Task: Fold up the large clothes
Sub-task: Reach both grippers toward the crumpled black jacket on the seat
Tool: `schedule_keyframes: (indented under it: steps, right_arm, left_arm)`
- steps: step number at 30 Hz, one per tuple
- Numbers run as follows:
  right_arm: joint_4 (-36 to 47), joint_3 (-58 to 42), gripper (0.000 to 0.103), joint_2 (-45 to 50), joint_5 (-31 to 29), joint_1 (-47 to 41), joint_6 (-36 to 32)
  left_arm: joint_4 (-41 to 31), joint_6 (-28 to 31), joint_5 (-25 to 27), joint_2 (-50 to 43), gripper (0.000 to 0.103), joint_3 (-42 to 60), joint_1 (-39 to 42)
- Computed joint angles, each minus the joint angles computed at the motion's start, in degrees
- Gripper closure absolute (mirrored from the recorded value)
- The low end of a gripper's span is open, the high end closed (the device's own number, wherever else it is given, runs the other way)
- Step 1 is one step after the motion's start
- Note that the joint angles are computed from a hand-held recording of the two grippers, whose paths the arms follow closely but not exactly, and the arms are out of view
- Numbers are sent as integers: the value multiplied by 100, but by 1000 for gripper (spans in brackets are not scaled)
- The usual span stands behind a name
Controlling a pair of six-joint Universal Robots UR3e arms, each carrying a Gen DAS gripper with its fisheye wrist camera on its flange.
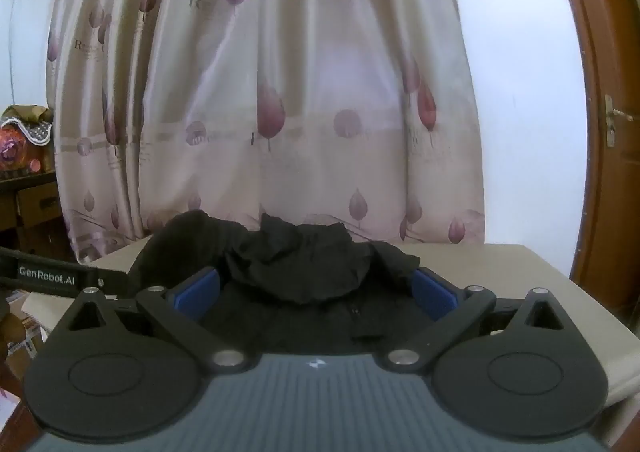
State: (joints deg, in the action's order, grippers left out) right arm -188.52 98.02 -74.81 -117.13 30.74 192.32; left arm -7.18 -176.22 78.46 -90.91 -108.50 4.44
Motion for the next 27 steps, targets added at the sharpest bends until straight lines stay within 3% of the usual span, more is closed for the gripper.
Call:
schedule_keyframes:
  steps: [3, 5, 7, 14, 20, 23, 25, 26, 27]
  right_arm:
    - [-225, 301, 0, -106, 133, -84, 10]
    - [330, -104, 0, -96, 114, -17, 7]
    - [364, -153, 0, -65, 52, -6, 32]
    - [433, -120, 0, -83, 102, -70, 160]
    - [601, -29, 0, -175, 432, -279, 320]
    - [679, 25, 0, -171, 591, -382, 339]
    - [741, 43, 0, -160, 699, -461, 355]
    - [779, 25, 0, -145, 726, -489, 375]
    - [808, 14, 0, -133, 770, -530, 396]
  left_arm:
    - [-146, 9, 204, -128, 0, 197, -188]
    - [-250, 26, 324, -198, 0, 354, -298]
    - [-213, 52, 416, -255, 0, 371, -380]
    - [-1000, 322, 248, -343, 0, 923, -421]
    - [-1122, 504, 127, -661, 2, 1056, -488]
    - [-1384, 485, 57, -896, 16, 1282, -447]
    - [-1852, 430, -29, -1080, 45, 1618, -381]
    - [-2038, 407, -26, -1163, 53, 1768, -365]
    - [-2175, 405, 29, -1230, 70, 1893, -339]
